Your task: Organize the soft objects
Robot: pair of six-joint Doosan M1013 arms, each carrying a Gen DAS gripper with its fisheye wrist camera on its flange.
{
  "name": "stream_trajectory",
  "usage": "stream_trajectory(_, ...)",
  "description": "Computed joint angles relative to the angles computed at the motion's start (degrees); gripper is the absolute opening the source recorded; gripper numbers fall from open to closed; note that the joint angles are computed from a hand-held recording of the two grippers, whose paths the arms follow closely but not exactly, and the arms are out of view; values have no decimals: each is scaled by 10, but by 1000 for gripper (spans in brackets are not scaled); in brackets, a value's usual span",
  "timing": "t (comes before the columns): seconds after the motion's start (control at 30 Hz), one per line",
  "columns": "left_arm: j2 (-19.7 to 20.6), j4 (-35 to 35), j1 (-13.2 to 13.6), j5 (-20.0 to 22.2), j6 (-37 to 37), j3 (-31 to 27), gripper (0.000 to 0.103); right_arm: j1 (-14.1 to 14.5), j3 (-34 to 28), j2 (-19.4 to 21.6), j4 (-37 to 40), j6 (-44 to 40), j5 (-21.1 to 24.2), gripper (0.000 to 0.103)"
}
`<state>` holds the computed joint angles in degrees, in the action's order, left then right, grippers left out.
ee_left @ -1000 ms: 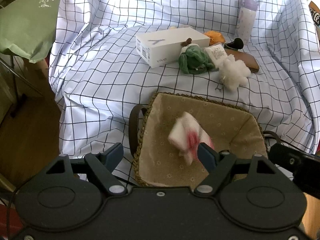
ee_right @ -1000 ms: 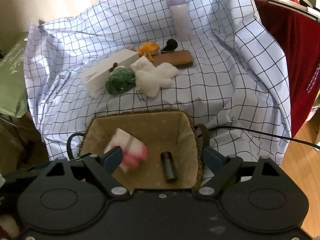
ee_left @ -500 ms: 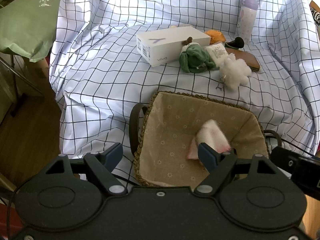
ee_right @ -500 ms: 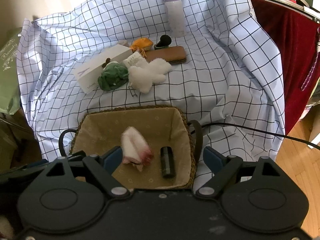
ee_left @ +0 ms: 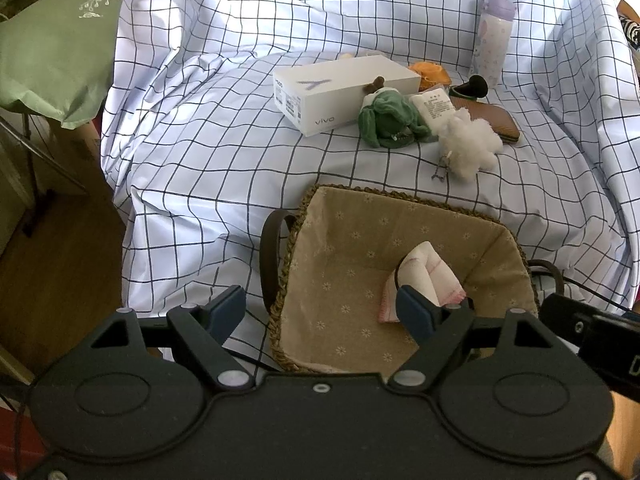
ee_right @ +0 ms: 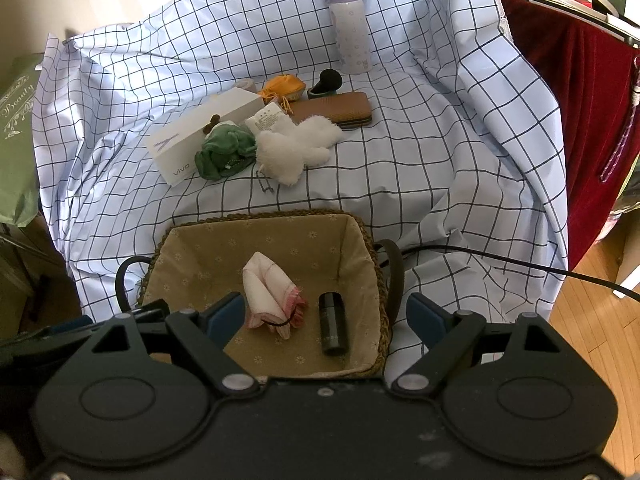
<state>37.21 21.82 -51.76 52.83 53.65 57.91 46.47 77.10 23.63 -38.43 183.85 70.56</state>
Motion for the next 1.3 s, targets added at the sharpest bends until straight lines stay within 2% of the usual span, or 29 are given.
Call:
stream_trajectory(0.2,0,0,1,0,1,0,79,0,1,0,0,-2,1,88)
stream_trajectory(0.3,-2,0,2,-1,3,1,84,0,0,0,0,-2,1,88)
stream_trajectory(0.77,-3,16,-1,-2,0,4,88,-2,0,1,3,-2,8,89)
stream_trajectory(1.3,4,5,-2,17,15,-6,89,-5,-4,6,12,-8,14,91)
